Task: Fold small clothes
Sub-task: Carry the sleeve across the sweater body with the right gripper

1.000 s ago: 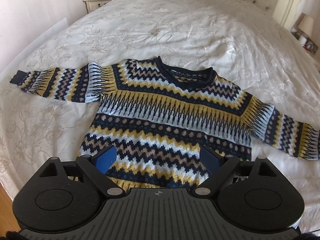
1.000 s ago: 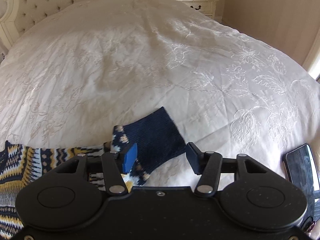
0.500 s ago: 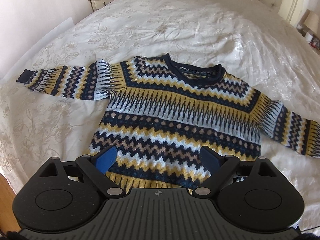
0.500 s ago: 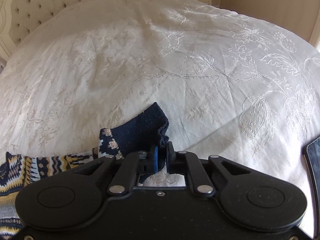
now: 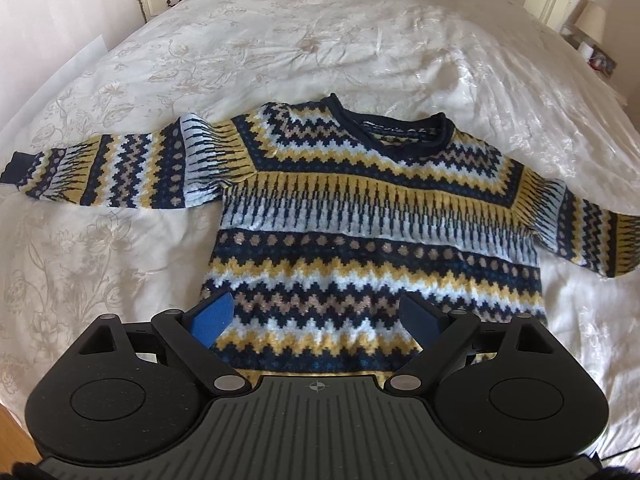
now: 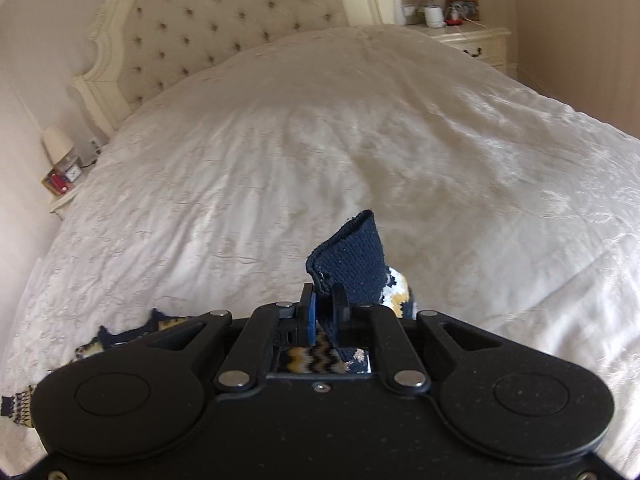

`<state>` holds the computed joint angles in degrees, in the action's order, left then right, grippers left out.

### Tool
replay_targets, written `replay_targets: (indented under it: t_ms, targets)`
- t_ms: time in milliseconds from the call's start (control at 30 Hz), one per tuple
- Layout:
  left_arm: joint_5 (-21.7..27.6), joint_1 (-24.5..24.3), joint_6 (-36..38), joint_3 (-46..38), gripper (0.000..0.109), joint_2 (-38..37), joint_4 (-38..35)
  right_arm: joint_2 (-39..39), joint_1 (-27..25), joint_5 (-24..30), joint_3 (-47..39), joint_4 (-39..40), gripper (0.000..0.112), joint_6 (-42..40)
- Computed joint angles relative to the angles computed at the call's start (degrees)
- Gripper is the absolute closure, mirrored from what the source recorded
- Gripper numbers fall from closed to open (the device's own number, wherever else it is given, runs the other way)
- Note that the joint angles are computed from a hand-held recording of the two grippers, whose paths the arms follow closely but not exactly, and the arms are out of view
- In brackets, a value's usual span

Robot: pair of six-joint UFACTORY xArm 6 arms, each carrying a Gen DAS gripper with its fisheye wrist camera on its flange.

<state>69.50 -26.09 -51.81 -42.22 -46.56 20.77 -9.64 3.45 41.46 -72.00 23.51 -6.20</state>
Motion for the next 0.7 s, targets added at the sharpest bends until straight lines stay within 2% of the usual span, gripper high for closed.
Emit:
replay_targets:
  t_ms: [167,333,567,700]
  targets:
    - [-1.0,8.2,9.3,3.9,0.018,-5.9,-2.6,1.8,12.2,-2.8,-2.9,0.7,0.098,3.7]
    - [-1.3,18.6,19.1,6.8,0.018,-10.5,-6.5,8.9,23.2,-6.2,-7.5,2.0,0.098,5.9]
    - [-1.9,30.9,30.1,9.3,0.018,-13.2,-10.3,19.8,34.8,-7.7,-14.6,3.1,0.098,8.5]
    - [-3.1,35.5,34.0,10.0,0.019,-13.0,-12.0,24.4,38.6,-6.5,-17.7,3.3,0.097,9.1]
